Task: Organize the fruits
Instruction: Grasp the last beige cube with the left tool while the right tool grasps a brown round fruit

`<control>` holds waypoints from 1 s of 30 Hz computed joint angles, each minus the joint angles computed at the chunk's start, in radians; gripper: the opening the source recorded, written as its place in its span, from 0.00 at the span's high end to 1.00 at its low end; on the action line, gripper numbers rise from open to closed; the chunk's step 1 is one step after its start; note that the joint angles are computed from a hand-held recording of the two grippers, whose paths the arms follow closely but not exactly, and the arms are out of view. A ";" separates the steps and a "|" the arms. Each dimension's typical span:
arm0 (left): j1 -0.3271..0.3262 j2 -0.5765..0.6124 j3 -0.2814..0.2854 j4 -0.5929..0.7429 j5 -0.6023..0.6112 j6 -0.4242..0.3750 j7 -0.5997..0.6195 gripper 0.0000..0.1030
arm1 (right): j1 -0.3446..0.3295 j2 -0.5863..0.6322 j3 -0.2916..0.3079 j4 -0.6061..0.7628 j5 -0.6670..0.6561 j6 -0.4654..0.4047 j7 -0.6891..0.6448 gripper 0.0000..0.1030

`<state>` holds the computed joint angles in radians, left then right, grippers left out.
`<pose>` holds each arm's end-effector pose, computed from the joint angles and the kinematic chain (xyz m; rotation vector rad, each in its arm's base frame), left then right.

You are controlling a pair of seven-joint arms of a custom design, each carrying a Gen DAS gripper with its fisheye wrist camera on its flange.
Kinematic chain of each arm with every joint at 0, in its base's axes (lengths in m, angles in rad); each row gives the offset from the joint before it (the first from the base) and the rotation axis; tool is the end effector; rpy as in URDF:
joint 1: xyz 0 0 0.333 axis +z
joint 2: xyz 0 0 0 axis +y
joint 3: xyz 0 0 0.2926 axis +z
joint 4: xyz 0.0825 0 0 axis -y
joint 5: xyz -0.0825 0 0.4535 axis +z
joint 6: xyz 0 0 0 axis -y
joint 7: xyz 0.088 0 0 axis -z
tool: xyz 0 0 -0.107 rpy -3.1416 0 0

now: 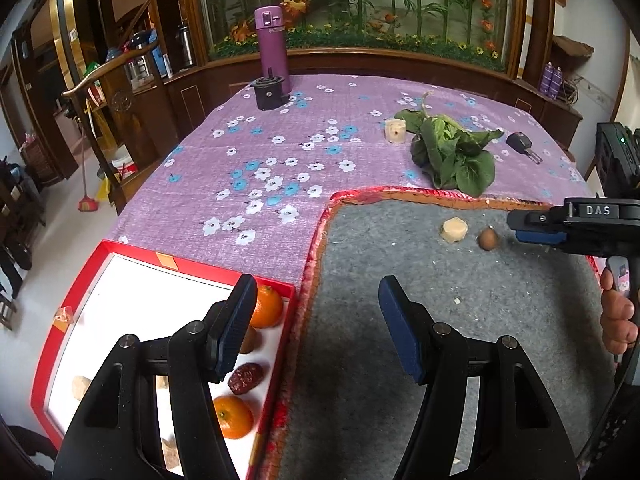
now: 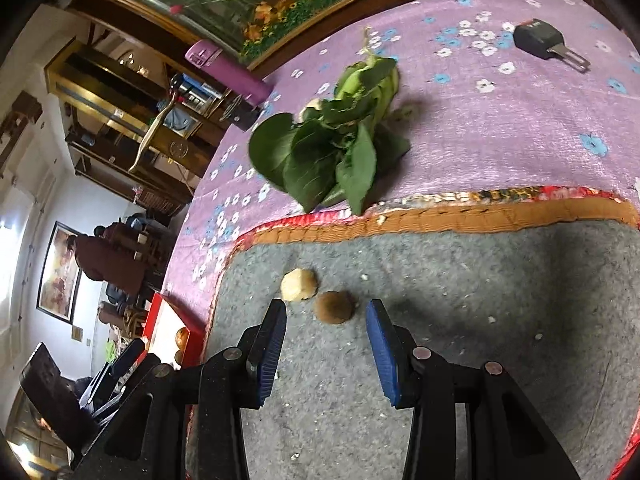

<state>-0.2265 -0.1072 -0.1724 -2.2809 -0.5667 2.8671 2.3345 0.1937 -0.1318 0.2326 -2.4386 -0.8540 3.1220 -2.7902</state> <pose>0.5663 -0.2071 0.4099 -1.1389 2.3711 -0.8825 0.4773 0.2875 0.3555 -1.0458 2.0752 -0.0917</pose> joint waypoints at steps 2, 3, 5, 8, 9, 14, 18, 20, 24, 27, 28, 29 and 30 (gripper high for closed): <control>-0.004 -0.017 0.001 -0.015 -0.010 0.000 0.007 0.38 | 0.037 0.002 -0.016 0.010 0.055 -0.043 -0.080 0.61; -0.006 -0.022 0.002 -0.021 -0.014 0.001 0.009 0.38 | 0.036 0.007 -0.011 0.021 0.044 -0.063 -0.074 0.61; -0.010 -0.033 0.005 -0.031 -0.019 -0.001 0.012 0.38 | 0.055 0.025 -0.013 0.051 0.040 -0.120 -0.091 0.61; -0.020 -0.054 0.012 -0.052 -0.036 0.001 0.028 0.38 | 0.099 0.070 -0.024 0.114 0.021 -0.237 -0.110 0.61; -0.022 -0.062 0.015 -0.059 -0.042 0.002 0.032 0.38 | 0.112 0.081 -0.033 0.127 0.013 -0.253 -0.113 0.61; -0.047 -0.112 0.048 -0.099 -0.115 -0.020 0.116 0.38 | 0.189 0.163 -0.064 0.227 -0.006 -0.405 -0.175 0.61; -0.052 -0.121 0.057 -0.102 -0.142 -0.017 0.142 0.38 | 0.247 0.196 -0.076 0.289 -0.025 -0.572 -0.228 0.71; -0.047 -0.121 0.052 -0.100 -0.134 -0.018 0.133 0.38 | 0.263 0.199 -0.083 0.298 -0.025 -0.621 -0.242 0.79; -0.051 -0.139 0.047 -0.115 -0.125 -0.007 0.127 0.38 | 0.265 0.183 -0.097 0.277 -0.032 -0.603 -0.219 0.79; -0.061 -0.163 0.047 -0.138 -0.120 0.006 0.126 0.38 | 0.264 0.175 -0.098 0.264 -0.042 -0.595 -0.202 0.79; -0.062 -0.172 0.044 -0.146 -0.112 0.010 0.118 0.38 | 0.260 0.162 -0.101 0.247 -0.043 -0.573 -0.187 0.79; -0.065 -0.183 0.042 -0.157 -0.104 0.016 0.110 0.38 | 0.257 0.156 -0.102 0.238 -0.043 -0.555 -0.169 0.79; -0.068 -0.196 0.042 -0.168 -0.097 0.021 0.104 0.38 | 0.250 0.141 -0.104 0.219 -0.044 -0.525 -0.142 0.79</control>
<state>-0.2945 -0.3027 -0.1305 -2.4490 -0.6632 2.8878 2.4389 0.4437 0.0093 0.1282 -2.2197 -0.8984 2.5966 -2.9325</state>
